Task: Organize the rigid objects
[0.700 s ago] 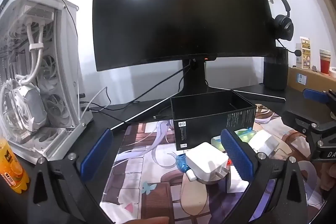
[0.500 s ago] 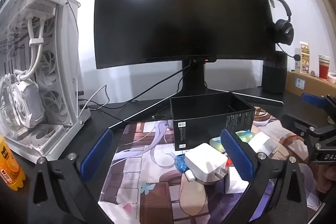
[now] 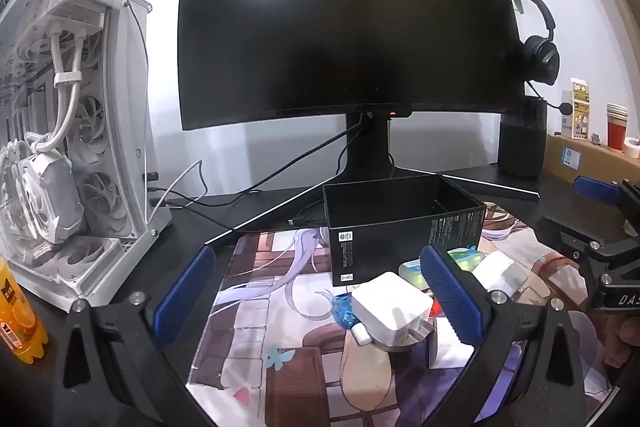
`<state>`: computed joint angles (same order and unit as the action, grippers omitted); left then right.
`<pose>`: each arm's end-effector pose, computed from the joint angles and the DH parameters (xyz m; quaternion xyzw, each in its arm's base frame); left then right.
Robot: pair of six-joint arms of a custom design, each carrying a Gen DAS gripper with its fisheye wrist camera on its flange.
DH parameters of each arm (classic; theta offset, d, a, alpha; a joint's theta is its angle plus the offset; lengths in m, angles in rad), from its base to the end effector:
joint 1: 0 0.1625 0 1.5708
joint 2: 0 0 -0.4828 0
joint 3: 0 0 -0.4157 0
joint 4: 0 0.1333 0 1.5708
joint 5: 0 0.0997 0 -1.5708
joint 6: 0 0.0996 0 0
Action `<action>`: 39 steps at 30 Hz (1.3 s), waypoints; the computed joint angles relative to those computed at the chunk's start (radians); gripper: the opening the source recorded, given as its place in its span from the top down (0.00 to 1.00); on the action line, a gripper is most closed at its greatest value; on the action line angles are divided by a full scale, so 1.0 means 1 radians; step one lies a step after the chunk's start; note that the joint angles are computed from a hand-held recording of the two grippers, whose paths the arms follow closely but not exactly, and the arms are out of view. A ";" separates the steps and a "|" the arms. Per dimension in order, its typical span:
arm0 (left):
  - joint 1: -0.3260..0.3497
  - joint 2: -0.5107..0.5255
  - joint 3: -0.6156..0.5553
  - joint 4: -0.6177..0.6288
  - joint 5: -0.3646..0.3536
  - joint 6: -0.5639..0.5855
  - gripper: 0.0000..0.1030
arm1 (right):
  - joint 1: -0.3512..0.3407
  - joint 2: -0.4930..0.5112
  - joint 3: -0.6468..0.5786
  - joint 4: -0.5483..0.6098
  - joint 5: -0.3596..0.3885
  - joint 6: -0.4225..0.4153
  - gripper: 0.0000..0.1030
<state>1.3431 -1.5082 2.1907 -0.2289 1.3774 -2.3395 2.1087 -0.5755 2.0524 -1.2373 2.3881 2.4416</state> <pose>0.0589 -0.4211 0.2497 0.3711 0.7598 -0.4827 0.2279 0.3014 -0.3868 -0.1016 0.2189 -0.7302 0.5395 0.3574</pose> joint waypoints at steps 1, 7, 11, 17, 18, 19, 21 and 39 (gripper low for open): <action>0.000 0.001 0.000 0.001 -0.002 0.000 0.00 | 0.000 0.000 0.001 -0.002 -0.001 0.001 0.01; 0.003 0.003 -0.009 0.015 0.002 -0.010 0.00 | 0.000 -0.003 0.004 -0.002 0.000 -0.001 0.01; -0.003 0.005 -0.010 0.016 -0.007 -0.011 0.00 | 0.000 -0.003 0.005 -0.006 -0.001 -0.004 0.01; 0.005 0.007 -0.013 0.016 0.005 -0.016 0.00 | 0.004 -0.002 0.005 -0.010 0.001 -0.005 0.01; 0.004 0.007 -0.012 0.013 0.005 -0.014 0.00 | 0.003 -0.002 0.006 -0.011 0.000 -0.005 0.01; 0.004 0.008 -0.012 0.013 0.004 -0.013 0.00 | 0.003 -0.003 0.006 -0.009 0.000 -0.004 0.01; 0.004 0.008 -0.010 0.006 0.006 -0.008 0.00 | 0.004 -0.003 0.007 -0.011 0.000 -0.005 0.01; 0.012 0.007 -0.021 0.024 0.000 -0.030 0.00 | 0.006 -0.006 0.005 -0.004 0.005 -0.002 0.01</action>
